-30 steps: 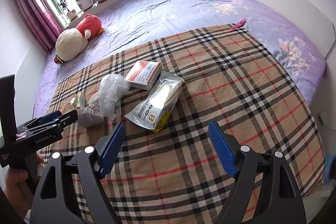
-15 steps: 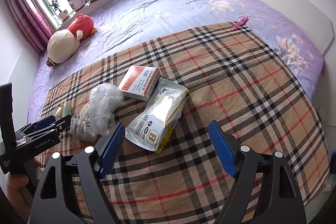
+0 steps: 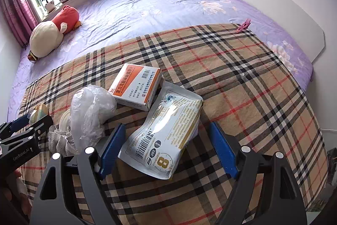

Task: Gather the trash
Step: 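Approach the pale green sticks with the left tool and the white packet with the right tool, then grasp the white snack packet with the right tool while the left tool grasps the pale green sticks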

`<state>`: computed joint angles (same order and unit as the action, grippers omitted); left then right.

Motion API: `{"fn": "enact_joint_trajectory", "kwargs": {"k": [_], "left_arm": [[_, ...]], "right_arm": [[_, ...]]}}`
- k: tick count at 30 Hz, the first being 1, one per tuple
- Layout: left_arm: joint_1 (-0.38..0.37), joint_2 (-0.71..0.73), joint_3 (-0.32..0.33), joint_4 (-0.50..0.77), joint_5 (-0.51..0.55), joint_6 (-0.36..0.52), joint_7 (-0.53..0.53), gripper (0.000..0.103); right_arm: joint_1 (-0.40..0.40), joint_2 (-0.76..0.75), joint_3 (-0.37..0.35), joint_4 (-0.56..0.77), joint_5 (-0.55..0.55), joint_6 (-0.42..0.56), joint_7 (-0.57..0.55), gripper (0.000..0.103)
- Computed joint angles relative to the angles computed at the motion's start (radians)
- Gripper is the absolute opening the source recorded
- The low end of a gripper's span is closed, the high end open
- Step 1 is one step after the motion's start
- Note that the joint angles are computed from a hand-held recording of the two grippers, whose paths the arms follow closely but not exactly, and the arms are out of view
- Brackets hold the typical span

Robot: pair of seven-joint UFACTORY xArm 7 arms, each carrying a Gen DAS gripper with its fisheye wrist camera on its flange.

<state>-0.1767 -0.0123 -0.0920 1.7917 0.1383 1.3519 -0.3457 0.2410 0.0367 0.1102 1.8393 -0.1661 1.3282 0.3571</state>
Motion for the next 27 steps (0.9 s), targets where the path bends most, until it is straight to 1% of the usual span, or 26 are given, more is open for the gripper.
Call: {"fn": "enact_joint_trajectory", "kwargs": {"k": [1,2,3,4,5,6,7,9,10,11,12,14,16,21,25,27], "left_arm": [[-0.001,-0.004,-0.001,-0.005,0.006,-0.003,-0.007,0.072],[-0.001,-0.007,-0.001,-0.007,0.007,-0.004,-0.011,0.069],[-0.002,-0.010,-0.002,-0.009,0.010,-0.003,-0.013,0.068],[-0.002,-0.013,-0.003,-0.011,0.011,-0.002,-0.015,0.064],[-0.002,-0.018,-0.003,-0.014,0.011,-0.001,-0.018,0.060],[-0.001,-0.020,-0.003,-0.016,0.014,0.001,-0.018,0.058],[-0.001,-0.021,-0.003,-0.015,0.019,0.006,-0.018,0.053],[0.002,-0.020,-0.001,-0.009,0.019,0.014,-0.012,0.046],[0.006,-0.020,0.003,-0.006,0.004,0.013,-0.003,0.037],[0.010,-0.020,0.007,-0.004,-0.018,0.010,0.010,0.032],[0.014,-0.019,0.010,0.000,-0.036,0.010,0.023,0.030],[0.017,-0.016,0.012,0.003,-0.059,0.006,0.042,0.023],[0.019,-0.014,0.012,0.005,-0.072,0.007,0.055,0.020],[0.019,-0.018,0.009,0.009,-0.096,-0.001,0.068,0.020],[0.017,-0.021,0.007,0.017,-0.115,-0.004,0.078,0.020],[0.015,-0.026,0.006,0.014,-0.124,-0.008,0.080,0.020]], "right_arm": [[0.000,-0.006,0.000,-0.009,-0.002,-0.006,0.000,0.080],[0.001,-0.012,0.001,-0.017,-0.009,-0.010,0.000,0.075],[0.000,-0.022,0.001,-0.030,-0.013,-0.019,-0.002,0.068],[-0.002,-0.031,0.001,-0.042,-0.013,-0.028,-0.006,0.065],[-0.005,-0.041,0.000,-0.053,-0.010,-0.036,-0.012,0.055],[-0.008,-0.046,-0.001,-0.059,-0.006,-0.041,-0.018,0.053],[-0.013,-0.051,-0.003,-0.065,0.006,-0.045,-0.024,0.052],[-0.020,-0.059,-0.005,-0.070,0.028,-0.050,-0.036,0.045],[-0.025,-0.061,-0.007,-0.071,0.043,-0.052,-0.045,0.044],[-0.027,-0.062,-0.007,-0.069,0.055,-0.052,-0.052,0.042],[-0.030,-0.063,-0.007,-0.067,0.061,-0.051,-0.061,0.039],[-0.031,-0.065,-0.004,-0.063,0.067,-0.052,-0.078,0.037],[-0.032,-0.065,-0.004,-0.060,0.077,-0.054,-0.098,0.035],[-0.045,-0.076,-0.013,-0.060,0.139,-0.065,-0.131,0.027],[-0.056,-0.093,-0.020,-0.064,0.188,-0.068,-0.150,0.024],[-0.060,-0.102,-0.020,-0.066,0.194,-0.066,-0.162,0.023]]}}
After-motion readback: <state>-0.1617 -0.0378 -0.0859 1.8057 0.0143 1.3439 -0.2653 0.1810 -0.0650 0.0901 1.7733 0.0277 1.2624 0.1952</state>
